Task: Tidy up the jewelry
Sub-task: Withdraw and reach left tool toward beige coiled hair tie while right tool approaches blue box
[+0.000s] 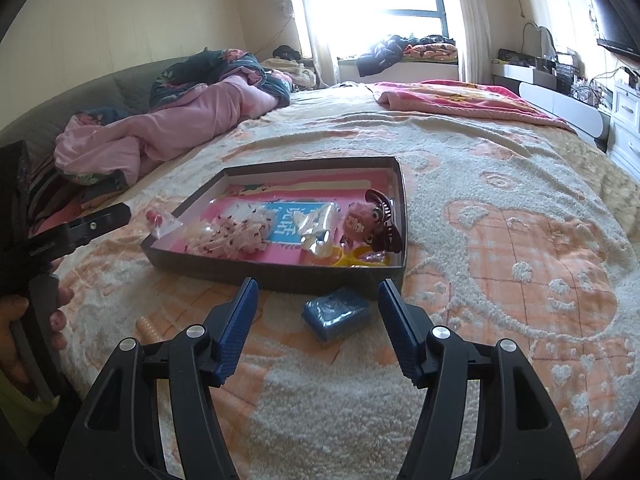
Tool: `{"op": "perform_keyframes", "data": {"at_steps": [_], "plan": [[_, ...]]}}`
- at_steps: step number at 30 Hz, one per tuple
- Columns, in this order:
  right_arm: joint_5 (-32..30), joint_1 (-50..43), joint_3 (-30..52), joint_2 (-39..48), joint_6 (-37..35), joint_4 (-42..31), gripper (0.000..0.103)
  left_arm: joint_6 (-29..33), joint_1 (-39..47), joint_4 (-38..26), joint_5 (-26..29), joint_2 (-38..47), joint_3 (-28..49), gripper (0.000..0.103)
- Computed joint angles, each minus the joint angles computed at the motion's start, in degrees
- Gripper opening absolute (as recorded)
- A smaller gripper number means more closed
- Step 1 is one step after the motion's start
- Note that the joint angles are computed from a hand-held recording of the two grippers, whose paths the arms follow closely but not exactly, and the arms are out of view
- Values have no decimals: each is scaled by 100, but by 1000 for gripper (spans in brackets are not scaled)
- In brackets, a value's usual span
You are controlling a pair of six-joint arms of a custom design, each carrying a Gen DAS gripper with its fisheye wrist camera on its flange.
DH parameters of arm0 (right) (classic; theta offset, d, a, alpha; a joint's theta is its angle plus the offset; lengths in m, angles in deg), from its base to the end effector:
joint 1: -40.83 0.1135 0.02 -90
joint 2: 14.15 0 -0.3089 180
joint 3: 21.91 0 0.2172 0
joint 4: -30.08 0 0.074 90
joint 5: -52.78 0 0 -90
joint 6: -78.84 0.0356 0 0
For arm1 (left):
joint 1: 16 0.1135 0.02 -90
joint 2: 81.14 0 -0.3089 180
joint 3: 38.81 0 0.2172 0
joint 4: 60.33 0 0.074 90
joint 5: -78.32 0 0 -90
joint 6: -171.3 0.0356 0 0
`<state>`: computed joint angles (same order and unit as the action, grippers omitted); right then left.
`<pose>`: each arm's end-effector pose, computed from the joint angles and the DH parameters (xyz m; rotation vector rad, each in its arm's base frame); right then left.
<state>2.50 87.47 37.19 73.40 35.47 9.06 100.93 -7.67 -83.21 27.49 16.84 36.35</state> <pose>0.1976 0.1761 0.2416 0.2900 2.1763 0.0444 0.3338 0.0261 0.2625 0.5306 2.1457 -0.5401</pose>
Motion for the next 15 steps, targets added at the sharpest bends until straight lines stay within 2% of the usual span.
{"op": "perform_keyframes", "data": {"at_steps": [9,15], "plan": [[85,295,91,174,101,-163,63,497,438,-53,95,-182,-371,92],[5,291,120,315,36,-102,64,785,441,-41,83,-258,-642,92]]}}
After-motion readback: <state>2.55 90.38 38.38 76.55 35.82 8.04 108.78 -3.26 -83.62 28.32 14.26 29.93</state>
